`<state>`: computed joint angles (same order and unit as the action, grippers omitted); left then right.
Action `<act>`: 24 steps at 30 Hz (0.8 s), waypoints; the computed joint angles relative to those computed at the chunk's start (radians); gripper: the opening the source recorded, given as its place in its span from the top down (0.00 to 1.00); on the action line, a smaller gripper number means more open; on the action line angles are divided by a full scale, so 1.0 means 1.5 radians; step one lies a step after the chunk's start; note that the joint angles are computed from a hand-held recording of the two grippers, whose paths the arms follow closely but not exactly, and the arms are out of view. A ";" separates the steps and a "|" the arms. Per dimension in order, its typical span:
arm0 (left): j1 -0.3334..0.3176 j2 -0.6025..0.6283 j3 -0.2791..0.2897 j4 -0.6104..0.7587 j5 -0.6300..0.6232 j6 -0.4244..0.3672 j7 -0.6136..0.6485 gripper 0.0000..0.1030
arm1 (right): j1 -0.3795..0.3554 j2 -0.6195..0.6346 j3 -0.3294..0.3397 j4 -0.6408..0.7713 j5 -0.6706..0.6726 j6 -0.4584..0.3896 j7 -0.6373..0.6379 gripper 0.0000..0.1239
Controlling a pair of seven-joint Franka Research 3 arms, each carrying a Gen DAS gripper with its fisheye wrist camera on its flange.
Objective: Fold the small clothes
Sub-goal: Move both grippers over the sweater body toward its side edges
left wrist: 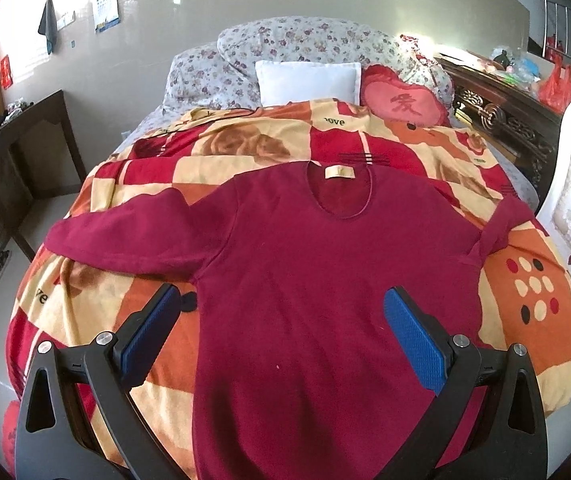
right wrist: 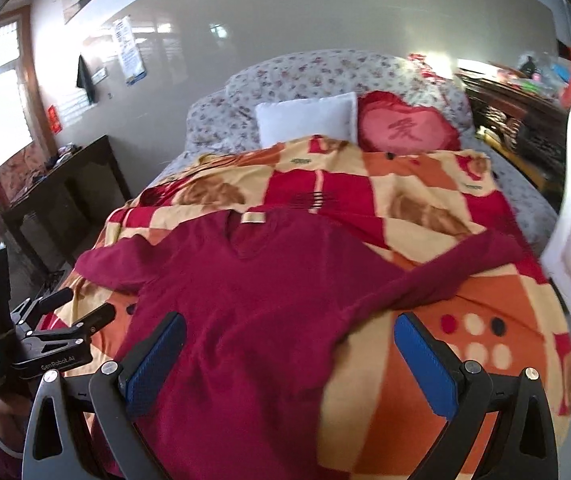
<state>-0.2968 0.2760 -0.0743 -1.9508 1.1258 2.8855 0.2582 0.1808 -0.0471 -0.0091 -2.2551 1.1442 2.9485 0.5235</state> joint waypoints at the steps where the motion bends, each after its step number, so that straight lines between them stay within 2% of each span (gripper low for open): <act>1: 0.002 0.003 -0.001 0.003 -0.006 -0.002 0.006 0.01 | 0.003 0.010 0.005 0.004 -0.015 0.012 0.016 0.17; 7: 0.004 0.016 0.005 0.014 -0.025 0.003 0.014 0.01 | 0.004 0.054 0.023 0.025 -0.063 0.037 0.102 0.17; 13: 0.003 0.026 0.009 0.023 -0.052 -0.001 0.036 0.01 | 0.001 0.073 0.029 0.025 -0.180 0.072 0.225 0.17; 17: 0.002 0.035 0.014 0.033 -0.062 0.000 0.044 0.01 | 0.003 0.086 0.024 0.027 -0.289 0.078 0.330 0.17; 24: 0.002 0.051 0.019 0.050 -0.092 0.000 0.068 0.01 | 0.007 0.113 0.019 0.044 -0.409 0.083 0.446 0.17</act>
<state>-0.2932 0.3522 -0.0462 -1.8758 0.9874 2.8848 0.3601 0.1914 0.1224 0.0191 -2.1898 0.5301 3.0737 1.1930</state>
